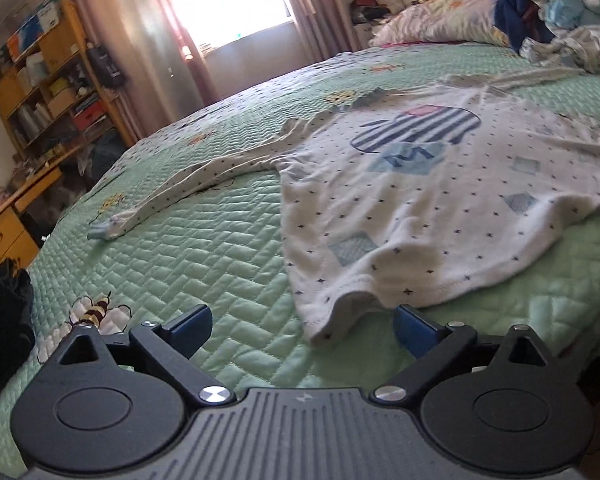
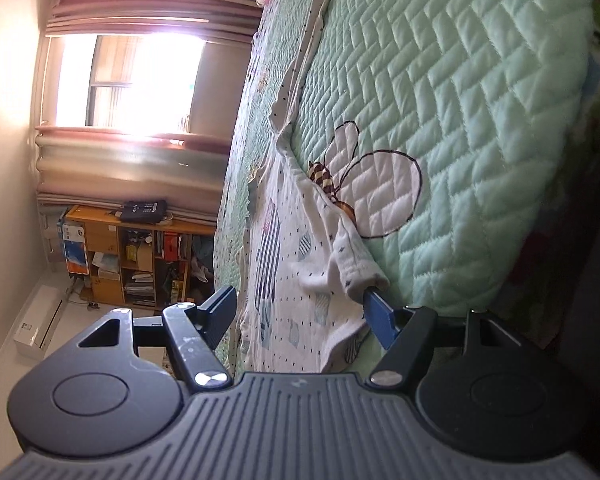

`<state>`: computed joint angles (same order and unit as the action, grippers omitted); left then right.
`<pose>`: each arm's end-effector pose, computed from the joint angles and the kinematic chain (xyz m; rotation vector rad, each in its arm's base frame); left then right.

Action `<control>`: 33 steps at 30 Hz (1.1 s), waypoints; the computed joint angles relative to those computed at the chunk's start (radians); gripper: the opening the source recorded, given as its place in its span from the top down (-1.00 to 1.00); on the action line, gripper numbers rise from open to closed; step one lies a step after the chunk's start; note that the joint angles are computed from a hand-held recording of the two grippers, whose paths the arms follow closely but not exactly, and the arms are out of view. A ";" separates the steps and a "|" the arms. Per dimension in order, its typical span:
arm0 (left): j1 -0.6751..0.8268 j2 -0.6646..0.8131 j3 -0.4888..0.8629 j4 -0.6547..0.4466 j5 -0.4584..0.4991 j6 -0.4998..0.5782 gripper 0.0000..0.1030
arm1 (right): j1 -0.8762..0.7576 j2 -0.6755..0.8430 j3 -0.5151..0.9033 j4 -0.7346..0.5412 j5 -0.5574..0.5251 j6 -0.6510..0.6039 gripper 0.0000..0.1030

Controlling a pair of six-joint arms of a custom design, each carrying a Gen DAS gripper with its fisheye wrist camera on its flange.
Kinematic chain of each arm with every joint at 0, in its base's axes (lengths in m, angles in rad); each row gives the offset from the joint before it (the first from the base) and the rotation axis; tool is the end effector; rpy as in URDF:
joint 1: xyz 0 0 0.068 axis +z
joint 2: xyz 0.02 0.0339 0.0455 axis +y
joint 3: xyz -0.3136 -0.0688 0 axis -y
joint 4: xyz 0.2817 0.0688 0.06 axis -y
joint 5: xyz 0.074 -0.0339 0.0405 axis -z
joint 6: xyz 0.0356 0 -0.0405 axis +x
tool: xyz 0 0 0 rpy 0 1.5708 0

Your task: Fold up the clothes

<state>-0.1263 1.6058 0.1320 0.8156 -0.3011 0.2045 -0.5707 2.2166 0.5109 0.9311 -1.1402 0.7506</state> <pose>0.2031 -0.0151 0.0863 0.2020 2.2113 0.3782 0.2647 -0.1315 0.0146 0.8337 1.9868 1.4069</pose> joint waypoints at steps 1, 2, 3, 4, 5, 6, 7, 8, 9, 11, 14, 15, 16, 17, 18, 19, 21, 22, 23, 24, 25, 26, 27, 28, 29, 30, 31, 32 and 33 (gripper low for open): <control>0.007 0.007 -0.001 0.006 0.005 -0.003 -0.90 | 0.008 0.005 0.005 0.008 0.005 0.010 -0.39; 0.013 0.015 -0.002 0.012 0.009 -0.006 -0.90 | 0.016 0.006 0.009 0.007 0.012 0.014 -0.39; 0.020 0.023 -0.003 0.021 0.014 -0.009 -0.90 | 0.025 0.004 0.015 -0.001 0.020 0.015 -0.39; 0.025 0.031 -0.007 0.035 0.016 -0.011 -0.90 | 0.029 0.003 0.019 -0.007 0.020 0.015 -0.39; 0.026 0.035 -0.009 0.045 0.014 -0.009 -0.90 | 0.030 0.005 0.019 0.006 0.016 0.023 -0.39; 0.026 0.038 -0.011 0.053 0.011 -0.005 -0.90 | 0.028 0.004 0.020 0.011 0.010 0.023 -0.39; 0.023 0.038 -0.009 0.050 0.007 0.005 -0.90 | 0.029 0.001 0.021 0.008 0.010 0.018 -0.39; 0.018 0.032 -0.010 0.044 0.001 0.018 -0.90 | 0.030 -0.002 0.023 0.000 0.011 0.016 -0.39; 0.011 0.022 -0.015 0.041 -0.010 0.033 -0.90 | 0.030 -0.004 0.025 -0.009 0.011 0.014 -0.39; -0.005 0.015 -0.033 0.065 -0.047 0.071 -0.90 | 0.025 -0.003 0.025 -0.005 0.005 0.017 -0.39; -0.009 0.057 -0.047 0.149 -0.108 0.125 -0.90 | 0.022 0.001 0.026 -0.008 -0.001 0.015 -0.39; -0.003 0.063 -0.047 0.160 -0.112 0.133 -0.90 | 0.021 0.002 0.027 -0.011 -0.002 0.014 -0.39; 0.003 0.069 -0.046 0.171 -0.117 0.141 -0.90 | 0.021 0.000 0.027 -0.014 -0.006 0.011 -0.39; 0.008 0.071 -0.046 0.178 -0.118 0.147 -0.90 | 0.021 -0.001 0.026 -0.018 -0.009 0.008 -0.39; 0.012 0.065 -0.046 0.176 -0.110 0.148 -0.90 | 0.021 -0.003 0.026 -0.021 -0.012 0.006 -0.39; 0.012 0.060 -0.047 0.176 -0.105 0.150 -0.90 | 0.021 -0.006 0.025 -0.022 -0.014 0.006 -0.39; 0.004 0.067 -0.045 0.183 -0.112 0.158 -0.90 | 0.021 -0.010 0.023 -0.026 -0.015 0.005 -0.40; 0.002 0.072 -0.041 0.181 -0.113 0.159 -0.90 | 0.020 -0.011 0.023 -0.029 -0.016 0.004 -0.40; 0.000 0.077 -0.037 0.181 -0.114 0.160 -0.90 | 0.020 -0.011 0.023 -0.031 -0.016 0.004 -0.40; -0.002 0.081 -0.033 0.188 -0.117 0.159 -0.90 | 0.019 -0.013 0.023 -0.033 -0.017 0.002 -0.40; -0.007 0.085 -0.030 0.195 -0.124 0.158 -0.90 | 0.018 -0.014 0.022 -0.031 -0.020 0.003 -0.40; -0.012 0.089 -0.027 0.203 -0.132 0.158 -0.90 | 0.017 -0.015 0.020 -0.029 -0.021 0.004 -0.40; -0.016 0.097 -0.024 0.211 -0.140 0.160 -0.90 | 0.017 -0.017 0.019 -0.026 -0.021 0.005 -0.40; -0.017 0.109 -0.020 0.220 -0.145 0.166 -0.90 | 0.017 -0.018 0.017 -0.023 -0.021 0.006 -0.40; -0.018 0.124 -0.016 0.232 -0.149 0.175 -0.90 | 0.018 -0.019 0.016 -0.018 -0.020 0.010 -0.40; -0.018 0.154 -0.013 0.262 -0.154 0.187 -0.91 | 0.020 -0.018 0.016 -0.016 -0.019 0.012 -0.39; -0.018 0.189 -0.009 0.296 -0.160 0.198 -0.92 | 0.021 -0.017 0.016 -0.015 -0.017 0.014 -0.40; -0.018 0.222 -0.005 0.330 -0.167 0.208 -0.92 | 0.022 -0.014 0.018 -0.012 -0.017 0.016 -0.40; -0.017 0.250 -0.001 0.362 -0.170 0.211 -0.92 | 0.024 -0.011 0.020 -0.011 -0.016 0.017 -0.40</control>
<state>-0.1431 1.8558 0.1307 1.1776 -0.4715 0.4154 -0.5472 2.2056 0.5307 0.9200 -1.1559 0.7681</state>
